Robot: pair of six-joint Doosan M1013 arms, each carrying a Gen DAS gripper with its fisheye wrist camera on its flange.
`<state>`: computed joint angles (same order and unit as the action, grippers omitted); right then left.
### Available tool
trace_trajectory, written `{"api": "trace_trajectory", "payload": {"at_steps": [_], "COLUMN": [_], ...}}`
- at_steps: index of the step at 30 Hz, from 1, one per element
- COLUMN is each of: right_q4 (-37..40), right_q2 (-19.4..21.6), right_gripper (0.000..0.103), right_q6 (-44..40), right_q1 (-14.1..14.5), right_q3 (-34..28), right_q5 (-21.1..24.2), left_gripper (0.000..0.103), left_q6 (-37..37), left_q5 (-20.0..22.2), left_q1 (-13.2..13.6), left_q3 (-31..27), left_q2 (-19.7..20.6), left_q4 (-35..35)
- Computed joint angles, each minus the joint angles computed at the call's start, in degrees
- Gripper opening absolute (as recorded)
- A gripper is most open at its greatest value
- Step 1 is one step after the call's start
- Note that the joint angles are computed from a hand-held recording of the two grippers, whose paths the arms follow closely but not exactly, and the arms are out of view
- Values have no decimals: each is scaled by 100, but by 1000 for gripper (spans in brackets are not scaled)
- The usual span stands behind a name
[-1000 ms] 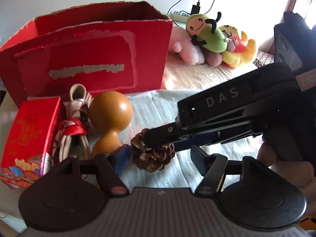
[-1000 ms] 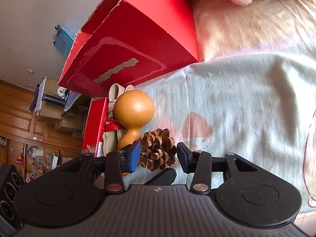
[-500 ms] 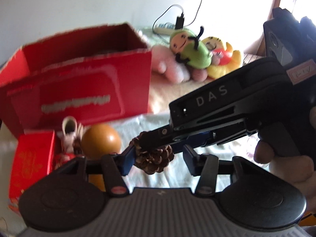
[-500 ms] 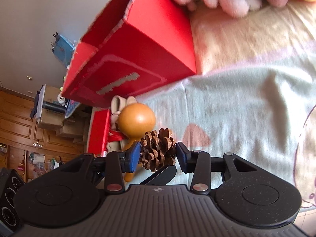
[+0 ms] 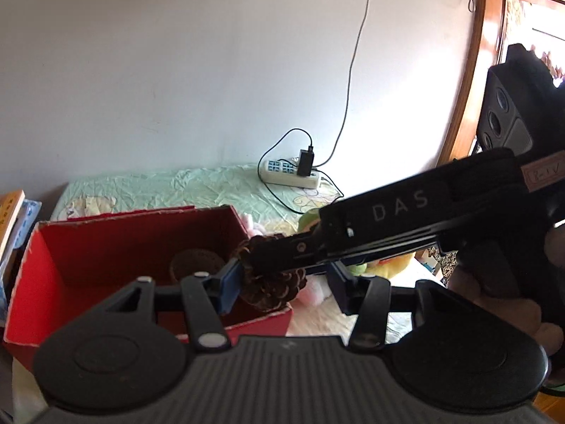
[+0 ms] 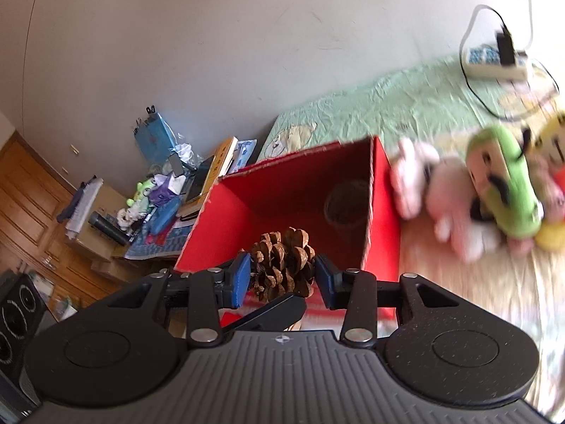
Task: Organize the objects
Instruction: 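Lift the pinecone with the right gripper and carry it over the red box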
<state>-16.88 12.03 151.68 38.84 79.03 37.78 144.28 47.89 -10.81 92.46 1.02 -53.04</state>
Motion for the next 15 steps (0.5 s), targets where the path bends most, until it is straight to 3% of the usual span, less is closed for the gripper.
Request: {"api": "trace_trajectory", "payload": {"at_steps": [4, 8, 15], "right_q4": [452, 1146, 1478], "right_q2": [469, 1030, 2050], "right_gripper": [43, 43, 44], "right_q6": [-1031, -2185, -3371], "right_q1": [-156, -365, -474], "right_q3": [-715, -1597, -3212], "right_q5": [844, 2153, 4490], "left_gripper": [52, 52, 52], "left_q6": [-503, -911, -1132], "left_q5": [221, 469, 864], "left_q1": [78, 72, 56], "left_q3": [-232, -353, -482], "left_q2": [327, 613, 948], "left_q4": [106, 252, 477]}}
